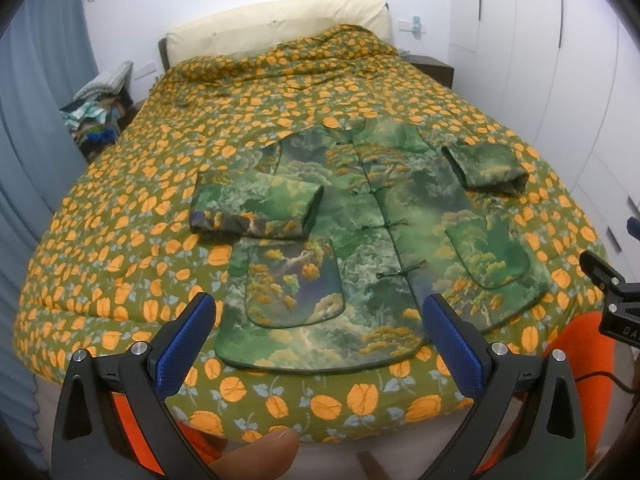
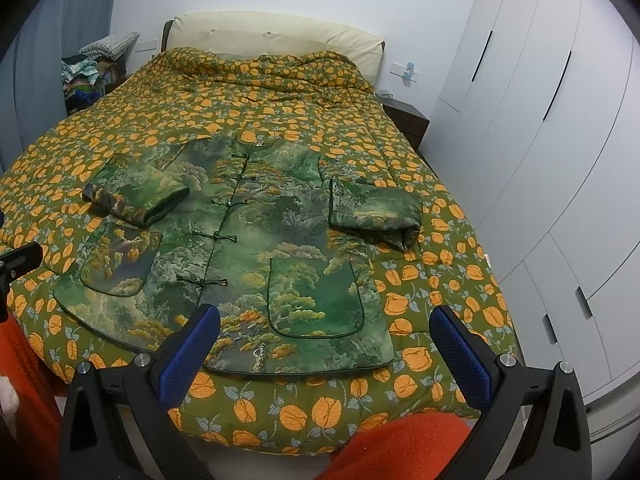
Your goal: Fold large clothes
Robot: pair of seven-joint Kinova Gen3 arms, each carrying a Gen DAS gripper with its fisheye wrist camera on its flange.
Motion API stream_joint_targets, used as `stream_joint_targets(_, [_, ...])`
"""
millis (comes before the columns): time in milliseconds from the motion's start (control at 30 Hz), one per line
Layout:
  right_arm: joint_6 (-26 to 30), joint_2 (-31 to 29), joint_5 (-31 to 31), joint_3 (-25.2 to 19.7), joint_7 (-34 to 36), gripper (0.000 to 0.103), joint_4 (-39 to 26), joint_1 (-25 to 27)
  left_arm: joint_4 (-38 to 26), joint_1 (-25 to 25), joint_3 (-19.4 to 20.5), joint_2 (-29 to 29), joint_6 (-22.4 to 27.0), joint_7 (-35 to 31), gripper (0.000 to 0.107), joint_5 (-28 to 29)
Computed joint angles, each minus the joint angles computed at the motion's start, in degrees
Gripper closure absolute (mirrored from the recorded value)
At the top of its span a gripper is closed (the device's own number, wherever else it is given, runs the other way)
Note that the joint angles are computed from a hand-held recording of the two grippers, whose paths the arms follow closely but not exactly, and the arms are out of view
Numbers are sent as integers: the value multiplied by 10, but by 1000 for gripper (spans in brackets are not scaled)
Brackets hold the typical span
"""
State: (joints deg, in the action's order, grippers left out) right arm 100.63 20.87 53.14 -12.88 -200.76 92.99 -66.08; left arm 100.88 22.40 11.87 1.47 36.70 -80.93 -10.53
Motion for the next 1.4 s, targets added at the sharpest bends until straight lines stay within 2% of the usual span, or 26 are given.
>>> stream_joint_targets(1033, [-4,3,6,3,7,0,-5,2,6,-10,-5,-1,-5,-12,5,10])
stream_joint_targets(1233, [1,4,17,4,-4,0,-5,-5,-4,-12,-8,5,4,-2,5,6])
stream_joint_targets(1400, [-19,-10,27,-2,-22,0,17,-4,-6,-13,-11,10,8,16,5,-6])
